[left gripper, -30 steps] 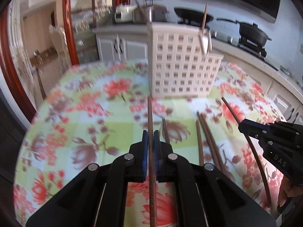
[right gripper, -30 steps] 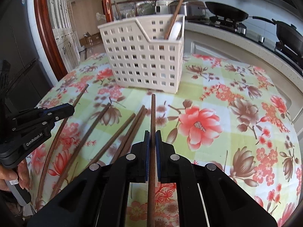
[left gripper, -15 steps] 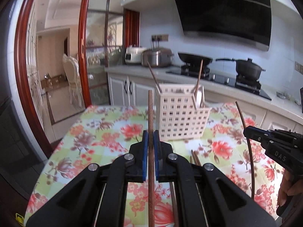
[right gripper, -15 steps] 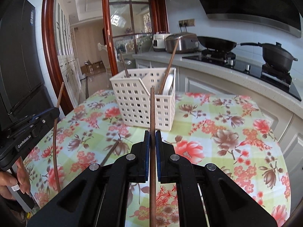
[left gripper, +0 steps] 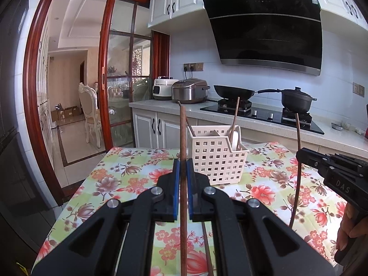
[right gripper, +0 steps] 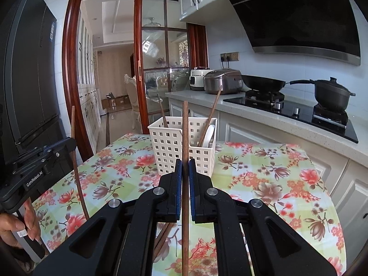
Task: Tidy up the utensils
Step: 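Lift both chopsticks upright and carry them over the white basket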
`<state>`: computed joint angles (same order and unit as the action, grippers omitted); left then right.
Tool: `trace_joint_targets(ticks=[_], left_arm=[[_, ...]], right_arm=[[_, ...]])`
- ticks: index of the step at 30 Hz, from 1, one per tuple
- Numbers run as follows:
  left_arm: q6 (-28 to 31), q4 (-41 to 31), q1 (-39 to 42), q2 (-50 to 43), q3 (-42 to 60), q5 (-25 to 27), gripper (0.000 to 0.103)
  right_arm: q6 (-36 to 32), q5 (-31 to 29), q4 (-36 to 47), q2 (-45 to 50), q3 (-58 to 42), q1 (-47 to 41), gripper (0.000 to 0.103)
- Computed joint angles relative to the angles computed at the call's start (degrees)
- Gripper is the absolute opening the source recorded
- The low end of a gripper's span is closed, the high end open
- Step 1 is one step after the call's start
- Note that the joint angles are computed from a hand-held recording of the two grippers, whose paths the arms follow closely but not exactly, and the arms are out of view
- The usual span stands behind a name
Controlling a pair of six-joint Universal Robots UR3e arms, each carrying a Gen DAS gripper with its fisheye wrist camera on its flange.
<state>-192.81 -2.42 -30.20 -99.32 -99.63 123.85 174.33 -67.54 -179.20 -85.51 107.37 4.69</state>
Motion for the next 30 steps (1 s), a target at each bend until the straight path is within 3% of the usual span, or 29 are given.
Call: trace_joint_targets(ticks=[17,30], left_arm=[[0.9,2.2,-1.7,-0.2,0.1,2.2,0.006],[3.1,1.7,-1.3,-3.0,6.0,1.2,0.006]], right_arm=[[0.1,-0.2,-2.8,-1.2,1.1,0.3,0.006],[0.0,-0.7,-1.7,2.7,-5.8,1.6,0.006]])
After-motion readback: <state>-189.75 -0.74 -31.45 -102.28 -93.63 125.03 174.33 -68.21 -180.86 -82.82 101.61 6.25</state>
